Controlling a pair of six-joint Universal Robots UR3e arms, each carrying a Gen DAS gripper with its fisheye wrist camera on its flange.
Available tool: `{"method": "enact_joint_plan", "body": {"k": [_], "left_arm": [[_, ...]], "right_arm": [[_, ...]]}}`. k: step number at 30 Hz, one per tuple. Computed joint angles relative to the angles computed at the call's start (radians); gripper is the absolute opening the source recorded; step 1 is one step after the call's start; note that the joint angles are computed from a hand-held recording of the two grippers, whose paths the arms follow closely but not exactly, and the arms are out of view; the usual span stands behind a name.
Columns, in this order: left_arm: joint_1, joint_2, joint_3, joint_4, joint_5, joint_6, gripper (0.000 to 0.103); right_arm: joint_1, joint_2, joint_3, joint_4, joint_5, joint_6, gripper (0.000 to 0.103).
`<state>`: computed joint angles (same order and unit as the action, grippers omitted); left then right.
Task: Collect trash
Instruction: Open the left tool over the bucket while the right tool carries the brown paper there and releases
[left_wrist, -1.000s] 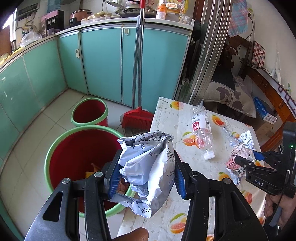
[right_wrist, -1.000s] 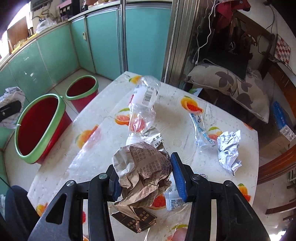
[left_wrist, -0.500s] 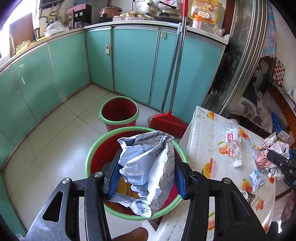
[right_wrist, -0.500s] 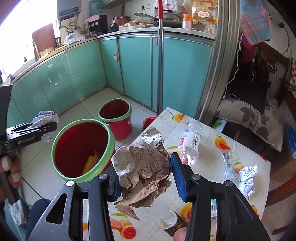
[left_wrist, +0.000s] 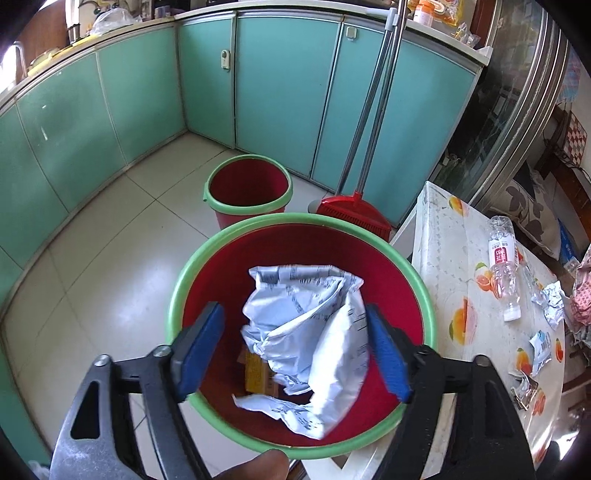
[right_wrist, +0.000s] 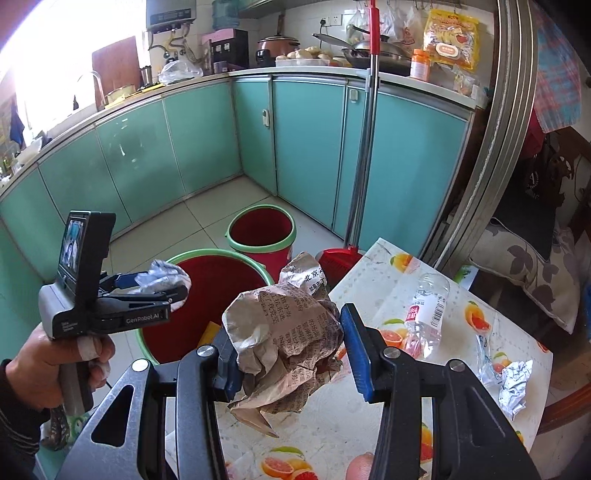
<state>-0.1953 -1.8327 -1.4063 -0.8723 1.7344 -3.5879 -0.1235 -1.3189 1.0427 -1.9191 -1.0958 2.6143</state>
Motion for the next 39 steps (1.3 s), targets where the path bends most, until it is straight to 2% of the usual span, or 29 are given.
{"method": "enact_joint_plan", "body": {"k": [1, 2, 9, 15, 21, 26, 27, 29, 32, 36, 39], "left_arm": [[0.009, 0.011, -0.019, 0.011, -0.011, -0.002, 0.101], [0.018, 0.025, -0.044, 0.031, -0.017, -0.002, 0.103], [0.094, 0.156, -0.183, 0.076, -0.050, 0.022, 0.103], [0.168, 0.338, -0.328, 0.096, 0.013, 0.021, 0.103], [0.265, 0.528, -0.447, 0.068, 0.023, 0.050, 0.103], [0.322, 0.616, -0.485, 0.042, 0.012, 0.060, 0.103], [0.318, 0.613, -0.483, 0.042, 0.021, 0.053, 0.103], [0.321, 0.617, -0.486, 0.046, 0.019, 0.054, 0.103], [0.309, 0.607, -0.479, 0.049, 0.025, 0.045, 0.103], [0.276, 0.590, -0.459, 0.051, 0.040, 0.038, 0.103], [0.228, 0.552, -0.420, 0.056, 0.051, 0.032, 0.103]], "right_arm": [[0.014, 0.010, -0.013, -0.004, -0.007, 0.006, 0.044], [0.021, 0.023, -0.030, 0.000, -0.007, 0.008, 0.044], [0.119, 0.143, -0.180, 0.011, -0.016, 0.054, 0.044], [0.237, 0.293, -0.337, 0.028, -0.032, 0.096, 0.045], [0.335, 0.469, -0.530, 0.059, -0.082, 0.124, 0.046], [0.372, 0.585, -0.671, 0.122, -0.091, 0.137, 0.054], [0.374, 0.592, -0.673, 0.123, -0.095, 0.137, 0.054], [0.380, 0.604, -0.679, 0.125, -0.097, 0.135, 0.066], [0.382, 0.604, -0.664, 0.119, -0.099, 0.126, 0.076], [0.357, 0.538, -0.545, 0.069, -0.082, 0.110, 0.078], [0.316, 0.437, -0.381, -0.012, -0.068, 0.098, 0.080]]}}
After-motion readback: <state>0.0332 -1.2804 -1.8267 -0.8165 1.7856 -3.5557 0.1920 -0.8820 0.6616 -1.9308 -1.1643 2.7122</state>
